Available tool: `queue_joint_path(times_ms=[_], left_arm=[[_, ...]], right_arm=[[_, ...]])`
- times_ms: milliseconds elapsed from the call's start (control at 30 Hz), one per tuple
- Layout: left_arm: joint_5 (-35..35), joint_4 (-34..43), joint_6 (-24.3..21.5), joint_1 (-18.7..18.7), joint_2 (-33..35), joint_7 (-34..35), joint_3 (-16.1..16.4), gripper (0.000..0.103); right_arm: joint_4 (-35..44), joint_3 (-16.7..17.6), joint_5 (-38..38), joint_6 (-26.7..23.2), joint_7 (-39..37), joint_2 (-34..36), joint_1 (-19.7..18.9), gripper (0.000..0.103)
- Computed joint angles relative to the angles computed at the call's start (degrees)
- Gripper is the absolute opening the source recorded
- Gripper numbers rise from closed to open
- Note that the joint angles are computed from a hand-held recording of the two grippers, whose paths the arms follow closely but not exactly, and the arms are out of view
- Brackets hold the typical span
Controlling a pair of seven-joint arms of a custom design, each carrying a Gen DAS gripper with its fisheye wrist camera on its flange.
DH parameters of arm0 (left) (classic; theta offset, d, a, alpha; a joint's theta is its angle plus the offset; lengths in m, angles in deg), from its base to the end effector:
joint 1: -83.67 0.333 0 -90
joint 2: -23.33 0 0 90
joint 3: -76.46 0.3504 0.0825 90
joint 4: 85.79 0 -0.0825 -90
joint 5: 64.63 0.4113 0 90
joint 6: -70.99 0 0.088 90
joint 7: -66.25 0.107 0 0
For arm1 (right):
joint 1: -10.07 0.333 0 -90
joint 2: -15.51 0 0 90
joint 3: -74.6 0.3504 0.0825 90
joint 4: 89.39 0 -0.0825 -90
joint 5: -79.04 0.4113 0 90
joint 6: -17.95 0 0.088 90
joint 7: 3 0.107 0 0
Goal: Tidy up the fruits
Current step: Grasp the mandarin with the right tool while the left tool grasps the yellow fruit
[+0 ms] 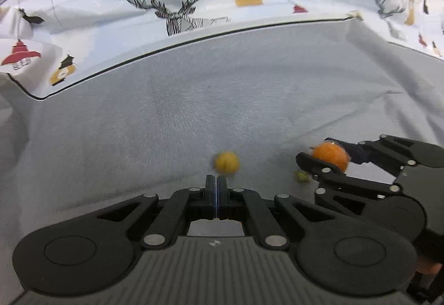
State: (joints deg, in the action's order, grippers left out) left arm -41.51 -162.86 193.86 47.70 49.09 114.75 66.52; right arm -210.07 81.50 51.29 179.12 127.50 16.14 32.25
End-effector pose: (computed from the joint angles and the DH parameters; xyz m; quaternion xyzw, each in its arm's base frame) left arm 0.5640 -0.5176 0.5375 -0.6139 0.7550 -0.1714 0.1540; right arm 0.5255 0.3180 0.5088 -0.7226 0.5882 -0.2059 0.2993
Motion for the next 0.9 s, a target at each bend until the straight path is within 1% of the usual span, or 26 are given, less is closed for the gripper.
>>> queue_joint_path(times_ms=[100, 267, 333, 433, 600, 667, 700, 733, 800, 833, 900], left_arm=[[0.8, -2.9, 0.8, -0.4, -3.4, -1.6, -0.3, 0.0], [3.1, -9.1, 2.3, -0.3, -9.8, -4.8, -2.0, 0.0], [3.7, -10.5, 2.2, 0.0, -11.3, -5.4, -2.8, 0.0], [3.2, -10.3, 1.5, 0.8, -11.1, -5.9, -3.7, 0.0], [2.9, -4.0, -2.2, 0.4, -5.5, -5.2, -3.2, 0.004], [2.6, -1.7, -2.7, 0.1, -3.1, -4.8, -2.5, 0.015], [2.3, -0.6, -2.6, 0.0, -1.9, -4.6, -2.1, 0.03], [1.8, 0.6, -2.5, 0.0, -0.6, -4.7, -1.7, 0.05], [0.6, 3.3, -2.5, 0.0, 2.3, -5.2, -0.7, 0.066], [-0.3, 5.0, -2.9, 0.0, 4.0, -5.3, -0.3, 0.068], [-2.2, 9.6, -4.8, -0.1, 7.7, -4.6, 0.3, 0.068]], right_arm=[[-1.1, 0.5, 1.9, -1.6, -0.2, -2.7, 0.4, 0.036], [-3.5, 2.2, 0.1, -3.0, 3.1, -7.8, 0.5, 0.036], [-4.4, 3.1, -1.7, -3.4, 5.2, -9.6, 0.2, 0.036], [-5.4, 3.6, -1.6, -4.6, 6.0, -11.1, 0.2, 0.036], [-6.6, 3.2, 0.2, -6.7, 5.5, -12.2, -0.2, 0.036], [-7.0, 2.9, 0.5, -7.0, 5.3, -12.2, -0.6, 0.036], [-7.3, 2.6, 0.8, -7.0, 5.1, -12.1, -0.8, 0.036], [-7.5, 2.5, 0.9, -6.9, 5.2, -12.1, -1.1, 0.036], [-8.0, 2.2, 0.8, -6.7, 5.7, -11.8, -1.7, 0.036], [-8.4, 2.1, 0.9, -6.5, 6.0, -11.7, -2.0, 0.036], [-8.9, 1.8, 1.4, -6.1, 6.2, -11.3, -2.3, 0.036]])
